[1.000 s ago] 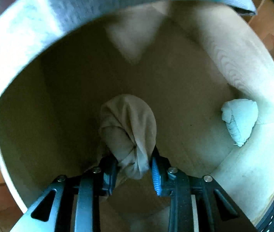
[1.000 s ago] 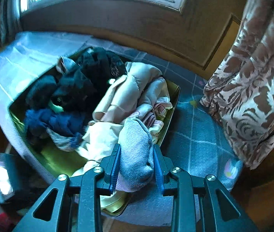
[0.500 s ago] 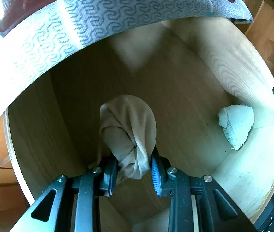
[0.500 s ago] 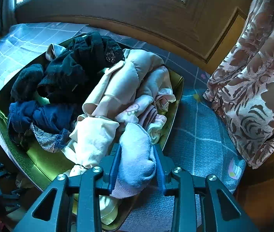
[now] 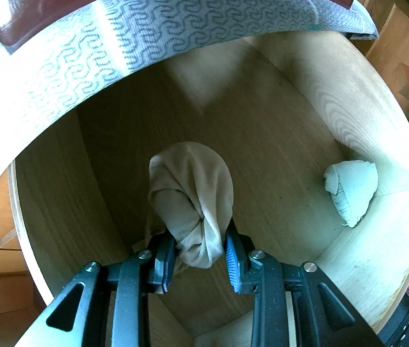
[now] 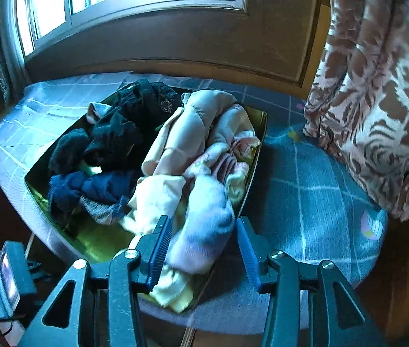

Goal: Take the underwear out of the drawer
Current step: 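Open the right gripper to release the grey sock in the tin box, then move the right tool down into the drawer toward the white sock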

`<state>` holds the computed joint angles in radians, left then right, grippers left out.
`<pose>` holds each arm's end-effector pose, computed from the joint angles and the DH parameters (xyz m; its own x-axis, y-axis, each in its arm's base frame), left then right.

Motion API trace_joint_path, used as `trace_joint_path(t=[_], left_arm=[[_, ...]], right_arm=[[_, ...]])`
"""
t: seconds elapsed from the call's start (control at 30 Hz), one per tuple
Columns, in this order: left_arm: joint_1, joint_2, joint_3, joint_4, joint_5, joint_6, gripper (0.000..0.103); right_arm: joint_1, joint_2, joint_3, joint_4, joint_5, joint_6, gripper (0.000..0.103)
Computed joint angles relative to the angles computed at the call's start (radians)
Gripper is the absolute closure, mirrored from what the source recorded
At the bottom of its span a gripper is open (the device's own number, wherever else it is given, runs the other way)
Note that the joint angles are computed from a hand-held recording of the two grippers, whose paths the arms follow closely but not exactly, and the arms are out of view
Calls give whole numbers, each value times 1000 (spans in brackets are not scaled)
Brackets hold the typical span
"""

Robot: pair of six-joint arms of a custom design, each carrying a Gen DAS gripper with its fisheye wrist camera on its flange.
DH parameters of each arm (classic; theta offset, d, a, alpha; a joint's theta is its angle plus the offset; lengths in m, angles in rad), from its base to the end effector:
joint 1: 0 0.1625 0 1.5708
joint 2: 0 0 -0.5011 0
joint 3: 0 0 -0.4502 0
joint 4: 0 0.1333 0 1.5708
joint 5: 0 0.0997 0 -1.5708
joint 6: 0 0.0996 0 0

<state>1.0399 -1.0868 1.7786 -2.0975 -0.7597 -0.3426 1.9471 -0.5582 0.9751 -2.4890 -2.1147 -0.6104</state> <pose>-0.1605 -0.6792 0.2348 -0.6703 0.1395 -0.7288 0.2912 0.9529 -0.0855 0.4307 -0.8675 0.2188 -0.5423 -0.5356 0.6473 -0.7726 0.6206 -0.1337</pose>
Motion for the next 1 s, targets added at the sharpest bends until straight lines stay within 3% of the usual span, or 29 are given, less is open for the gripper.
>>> trace_joint_path(t=[0.43, 0.7, 0.83, 1.0], left_arm=[[-1, -5, 0, 10, 3, -5, 74], [1, -4, -3, 10, -7, -3, 74], [2, -3, -4, 8, -8, -2, 74], [3, -1, -5, 4, -9, 0, 74]], right_arm=[[-23, -130, 219, -75, 114, 32, 54], [-21, -224, 418, -90, 213, -59, 42], [-22, -208, 451, -18, 159, -102, 42], [-27, -145, 401, 153, 23, -79, 42]])
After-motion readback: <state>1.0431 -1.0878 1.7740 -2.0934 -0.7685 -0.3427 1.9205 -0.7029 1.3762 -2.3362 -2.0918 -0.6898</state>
